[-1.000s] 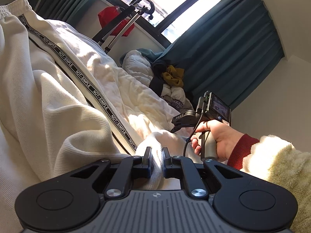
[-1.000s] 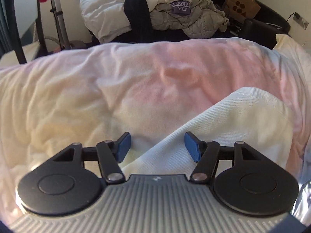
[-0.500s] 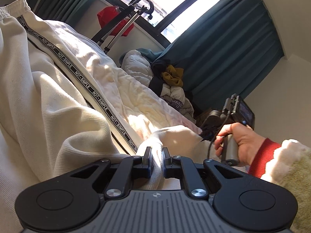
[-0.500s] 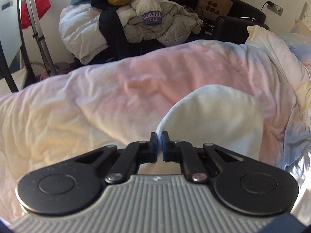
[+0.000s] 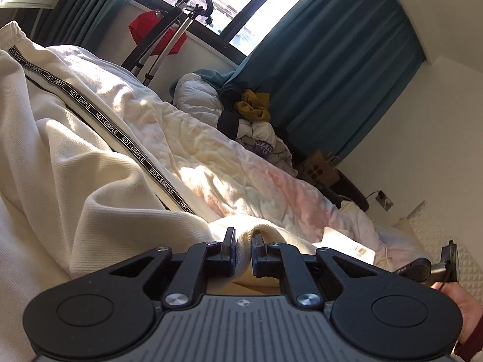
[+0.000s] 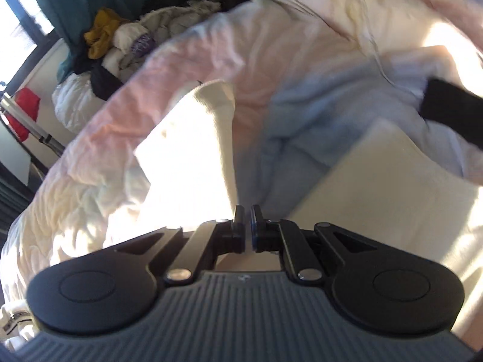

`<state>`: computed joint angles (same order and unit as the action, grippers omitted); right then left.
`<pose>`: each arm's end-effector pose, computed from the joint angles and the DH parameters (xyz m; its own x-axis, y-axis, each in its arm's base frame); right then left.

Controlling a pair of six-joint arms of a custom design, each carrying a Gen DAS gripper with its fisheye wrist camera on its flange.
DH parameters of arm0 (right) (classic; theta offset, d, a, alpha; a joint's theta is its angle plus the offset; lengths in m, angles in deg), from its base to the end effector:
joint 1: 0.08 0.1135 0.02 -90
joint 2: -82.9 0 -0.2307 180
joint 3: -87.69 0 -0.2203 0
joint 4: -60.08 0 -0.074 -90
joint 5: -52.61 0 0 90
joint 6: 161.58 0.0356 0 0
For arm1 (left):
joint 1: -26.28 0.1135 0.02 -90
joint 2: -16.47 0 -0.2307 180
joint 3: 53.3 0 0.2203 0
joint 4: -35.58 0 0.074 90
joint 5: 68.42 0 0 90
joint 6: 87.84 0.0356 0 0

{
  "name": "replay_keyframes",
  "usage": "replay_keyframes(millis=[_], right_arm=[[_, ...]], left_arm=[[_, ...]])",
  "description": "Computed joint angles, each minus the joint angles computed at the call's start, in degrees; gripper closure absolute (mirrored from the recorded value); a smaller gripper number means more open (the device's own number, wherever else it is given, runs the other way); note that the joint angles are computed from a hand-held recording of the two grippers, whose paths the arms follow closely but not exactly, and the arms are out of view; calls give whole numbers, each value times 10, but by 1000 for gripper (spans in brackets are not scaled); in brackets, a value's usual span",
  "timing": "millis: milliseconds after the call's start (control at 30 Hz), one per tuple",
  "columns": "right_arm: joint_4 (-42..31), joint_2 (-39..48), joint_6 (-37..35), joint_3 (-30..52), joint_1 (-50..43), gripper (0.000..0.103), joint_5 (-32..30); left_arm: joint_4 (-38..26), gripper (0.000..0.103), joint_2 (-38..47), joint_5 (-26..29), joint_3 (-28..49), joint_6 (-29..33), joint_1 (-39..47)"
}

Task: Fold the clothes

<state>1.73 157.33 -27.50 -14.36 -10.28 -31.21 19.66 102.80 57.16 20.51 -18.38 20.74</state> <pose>0.2365 -0.0464 0.2598 -0.4130 0.7770 -0.4750 0.7300 0.5943 0.3375 0.3074 -0.0506 0.2469 -0.6501 -0.2236 -0.7262 0.3841 0.7279 -0.5680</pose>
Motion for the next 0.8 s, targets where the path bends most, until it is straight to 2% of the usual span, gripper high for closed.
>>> replay_keyframes(millis=[67, 133, 200, 267, 367, 400, 433, 467, 533, 600, 700, 800], right_arm=[[23, -47, -16, -81, -55, 97, -44], [37, -85, -29, -125, -113, 96, -105], [57, -106, -50, -150, -163, 94, -169], [98, -107, -68, -157, -172, 94, -202], [169, -82, -96, -151, -149, 92, -218], [192, -68, -108, -146, -135, 88, -213], [212, -52, -121, -139, -117, 80, -196], [229, -29, -139, -126, -104, 74, -183], [245, 22, -177, -86, -82, 54, -164], [235, 81, -211, -27, -64, 46, -145], [190, 180, -246, 94, -43, 43, -112], [119, 278, -212, 238, -42, 43, -90]], left_arm=[[-28, 93, -11, -17, 0, 17, -10], [-51, 92, -27, -33, -6, 22, -15], [-68, 91, -39, -46, -9, 20, -19], [-78, 91, -49, -63, -11, 22, -25], [-85, 91, -45, -90, -6, 30, -37], [-86, 91, -42, -97, -3, 30, -40], [-85, 91, -39, -101, -2, 29, -42], [-83, 91, -35, -105, 0, 27, -43], [-70, 91, -27, -104, 0, 23, -43], [-48, 91, -19, -99, -3, 18, -42], [-19, 91, -1, -90, -4, 15, -42], [1, 92, 19, -78, -1, 10, -39]])
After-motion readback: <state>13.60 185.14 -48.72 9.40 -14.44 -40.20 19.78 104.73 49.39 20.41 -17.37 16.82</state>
